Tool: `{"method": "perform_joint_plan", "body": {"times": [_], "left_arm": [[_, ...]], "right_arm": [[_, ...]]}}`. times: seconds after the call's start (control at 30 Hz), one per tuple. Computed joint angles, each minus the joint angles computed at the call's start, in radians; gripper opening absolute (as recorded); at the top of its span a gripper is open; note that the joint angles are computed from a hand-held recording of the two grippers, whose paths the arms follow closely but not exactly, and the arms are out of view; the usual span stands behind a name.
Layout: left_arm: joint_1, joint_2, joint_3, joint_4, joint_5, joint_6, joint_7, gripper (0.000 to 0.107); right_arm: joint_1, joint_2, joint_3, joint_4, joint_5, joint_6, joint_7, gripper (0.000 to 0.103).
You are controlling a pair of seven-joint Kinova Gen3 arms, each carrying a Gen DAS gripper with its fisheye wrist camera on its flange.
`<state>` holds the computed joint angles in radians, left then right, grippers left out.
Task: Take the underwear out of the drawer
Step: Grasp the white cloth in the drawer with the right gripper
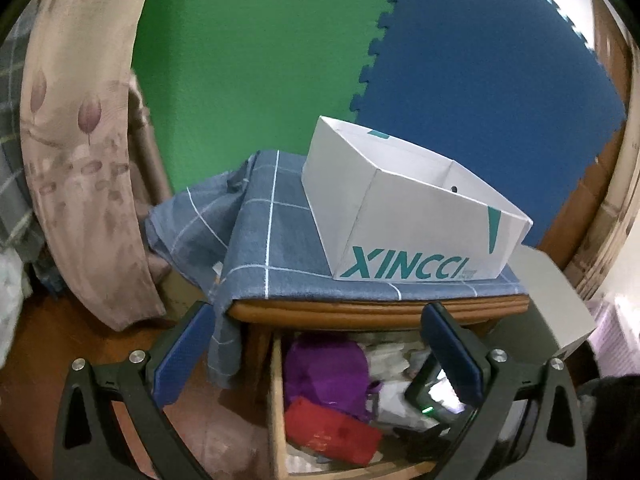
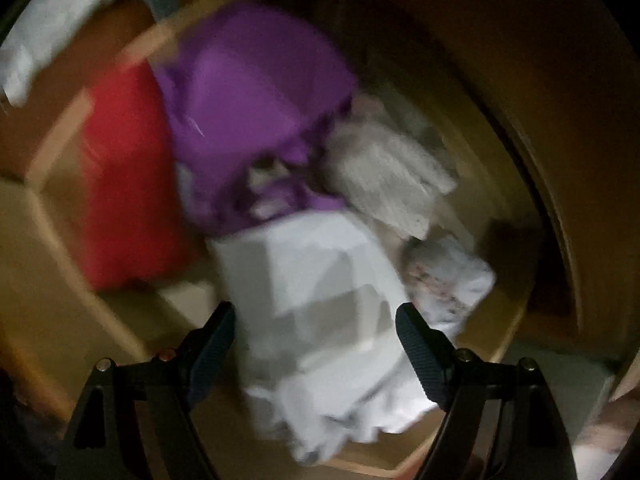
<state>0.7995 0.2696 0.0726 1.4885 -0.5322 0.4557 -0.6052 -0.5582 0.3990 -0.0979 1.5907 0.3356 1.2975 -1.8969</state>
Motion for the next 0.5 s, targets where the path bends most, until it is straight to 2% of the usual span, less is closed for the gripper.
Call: {"method": "perform_joint_plan", "body": {"times": [0.1,0.23,0.27,0.3,0.33,0.37,0.5], "left_arm": [[-0.039,0.007,0.027,-0.012,0.071,0.006,-0.031,0.102],[-0.004,0.008,-0.005,-0.013,0.035,0.013,-0.003,0.102],[-0.007,0.010,0.000,-0.013,0.036,0.011,-0.008,0.102],[-0.009,0.014,0.002,-0.018,0.039,0.014,-0.012,0.102],[-0.010,0.016,0.003,-0.022,0.041,0.016,-0.014,0.102],[-0.012,0.021,0.006,-0.029,0.046,0.022,-0.020,0.102],[-0.005,0.032,-0.001,-0.043,0.045,0.043,-0.022,0.102]], "right_arm": [[-0.023,0.040,0.008,0.010,0.032,0.005,-0.006,0.083],[0.013,0.038,0.009,0.015,-0.015,-0.016,0.018,0.084],[0.036,0.052,0.007,-0.005,-0.046,0.007,0.028,0.074],[0.068,0.066,-0.002,-0.020,-0.086,0.023,0.051,0.061],[0.082,0.067,-0.003,-0.024,-0.110,0.022,0.069,0.038],[0.079,0.055,0.011,-0.015,-0.117,0.006,0.077,0.021],[0.055,-0.031,-0.003,0.037,-0.092,-0.042,0.056,0.017]]}}
